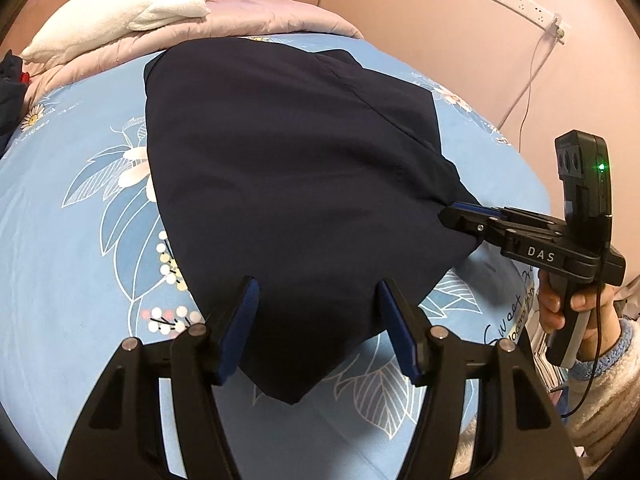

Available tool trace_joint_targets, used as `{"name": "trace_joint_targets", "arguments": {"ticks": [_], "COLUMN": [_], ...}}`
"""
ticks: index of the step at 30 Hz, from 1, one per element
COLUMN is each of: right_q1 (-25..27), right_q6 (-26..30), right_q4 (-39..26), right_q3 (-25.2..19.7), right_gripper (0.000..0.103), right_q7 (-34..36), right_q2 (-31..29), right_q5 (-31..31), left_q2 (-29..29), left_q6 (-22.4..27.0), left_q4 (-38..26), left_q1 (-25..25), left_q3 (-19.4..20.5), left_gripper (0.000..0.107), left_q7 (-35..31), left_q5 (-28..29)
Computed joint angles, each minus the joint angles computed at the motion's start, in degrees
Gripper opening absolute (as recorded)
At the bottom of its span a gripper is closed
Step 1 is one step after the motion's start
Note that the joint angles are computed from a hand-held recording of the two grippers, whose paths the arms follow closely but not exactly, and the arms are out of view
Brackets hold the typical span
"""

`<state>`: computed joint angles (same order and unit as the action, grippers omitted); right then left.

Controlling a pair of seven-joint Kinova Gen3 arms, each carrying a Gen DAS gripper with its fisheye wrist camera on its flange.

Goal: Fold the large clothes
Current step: 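Release the jacket and withdraw both grippers from the folded bundle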

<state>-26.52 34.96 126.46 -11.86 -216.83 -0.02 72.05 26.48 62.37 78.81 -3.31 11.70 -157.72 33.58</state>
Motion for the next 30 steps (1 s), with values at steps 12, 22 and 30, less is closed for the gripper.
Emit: {"name": "trace_joint_targets", "arguments": {"ticks": [12,22,30], "right_q1": [0.32,0.14,0.15], "right_q6": [-1.10,-0.70,-0.77], "right_q4": [1.05,0.06,-0.18], "right_q3": [-0.78,-0.58,-0.48], "right_gripper": [0.023,0.023,0.023], "right_q7": [-2.44,-0.94,-0.08], "right_q2": [-1.46,-0.62,-0.69], "right_q5": [0.02,-1.55,-2.36], "left_q2": [-2.88,-3.35,-3.15], "left_q6": [-4.59,-6.43,-5.97], "left_q4": [4.17,5.67,5.36], "left_q1": [0.24,0.36,0.24], "left_q3": [-0.57,-0.57,-1.16], "left_gripper": [0.065,0.069,0.072], "left_q7": [-0.93,-1.44,0.09], "left_q5": [-0.36,-0.30,-1.22]}}
